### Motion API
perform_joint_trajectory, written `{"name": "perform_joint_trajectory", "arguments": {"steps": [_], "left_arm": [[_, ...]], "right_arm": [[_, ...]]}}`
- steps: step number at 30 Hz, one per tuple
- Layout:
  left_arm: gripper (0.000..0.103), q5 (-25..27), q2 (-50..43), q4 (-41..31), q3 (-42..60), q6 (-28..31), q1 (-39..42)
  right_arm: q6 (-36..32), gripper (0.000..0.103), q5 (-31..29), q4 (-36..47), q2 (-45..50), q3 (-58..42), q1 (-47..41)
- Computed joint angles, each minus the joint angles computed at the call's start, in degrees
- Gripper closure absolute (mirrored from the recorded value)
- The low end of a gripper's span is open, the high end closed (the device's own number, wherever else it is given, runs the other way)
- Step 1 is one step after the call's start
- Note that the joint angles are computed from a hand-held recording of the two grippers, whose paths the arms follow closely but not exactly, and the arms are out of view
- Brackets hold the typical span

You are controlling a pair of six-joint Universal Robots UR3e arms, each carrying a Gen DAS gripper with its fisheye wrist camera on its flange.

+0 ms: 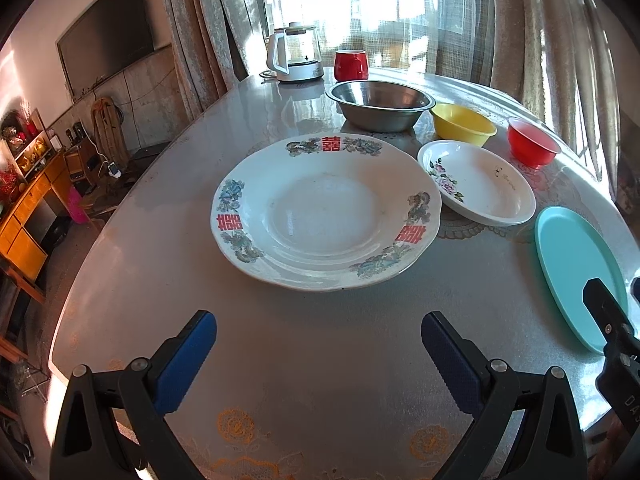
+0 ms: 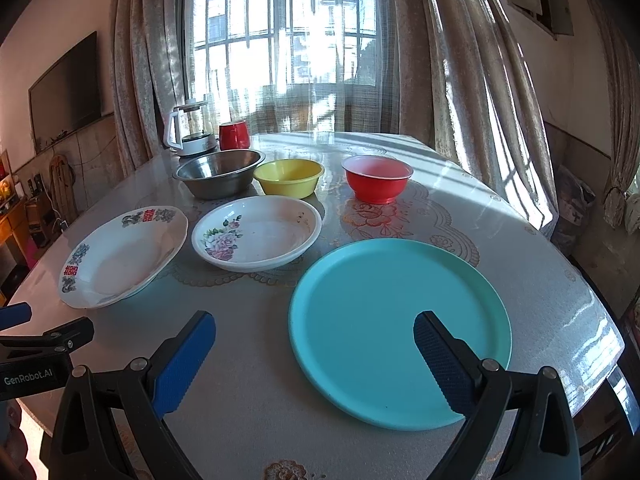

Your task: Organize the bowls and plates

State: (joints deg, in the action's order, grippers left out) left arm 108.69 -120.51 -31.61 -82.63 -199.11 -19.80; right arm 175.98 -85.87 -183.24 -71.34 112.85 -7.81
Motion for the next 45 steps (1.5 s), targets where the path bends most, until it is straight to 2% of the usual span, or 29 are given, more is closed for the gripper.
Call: {"name": "perform_joint_trajectory", "arguments": {"steps": [4, 9, 15, 17, 21, 26, 32, 38, 45], "left_arm": [[0.0, -5.2, 1.7, 2.0, -2.6, 0.1, 2.3], [0.0, -15.6, 4.3, 5.3, -6.9, 0.5, 6.4], [0.0, -13.3, 4.7, 8.1, -8.3, 0.2, 6.1], [0.0, -14.0, 5.4, 8.8, -9.4, 0.1, 6.9], [0.0, -18.6, 6.4, 12.6, -12.2, 1.2, 8.7], [0.0, -27.3, 7.1, 19.0, -15.6, 2.4, 11.3], [0.0, -27.5, 8.4, 18.6, -15.9, 0.1, 13.1], [0.0, -30.5, 11.0, 21.5, -20.4, -3.1, 19.5], [0.001, -33.0, 10.9, 20.5, -21.4, -1.6, 26.0]], "right_arm": [[-1.0, 0.002, 0.4, 0.1, 0.7, -0.9, 0.1], [-1.6, 0.002, 1.0, -0.1, 1.2, -1.7, 0.3], [-2.8, 0.002, 2.7, 0.8, 1.8, -3.1, 0.3], [-3.3, 0.003, 3.2, 1.2, 1.9, -3.5, 0.2], [-2.9, 0.005, 3.2, 1.6, 1.3, -3.9, -1.6], [-1.6, 0.006, 4.3, 1.3, 0.4, -4.3, -5.7], [-3.7, 0.012, 8.5, 9.2, 3.9, -14.4, -6.9], [-3.8, 0.016, 17.9, 20.0, 8.0, -22.9, -3.4], [-4.4, 0.025, 20.4, 30.9, 13.6, -31.0, 3.3]]}}
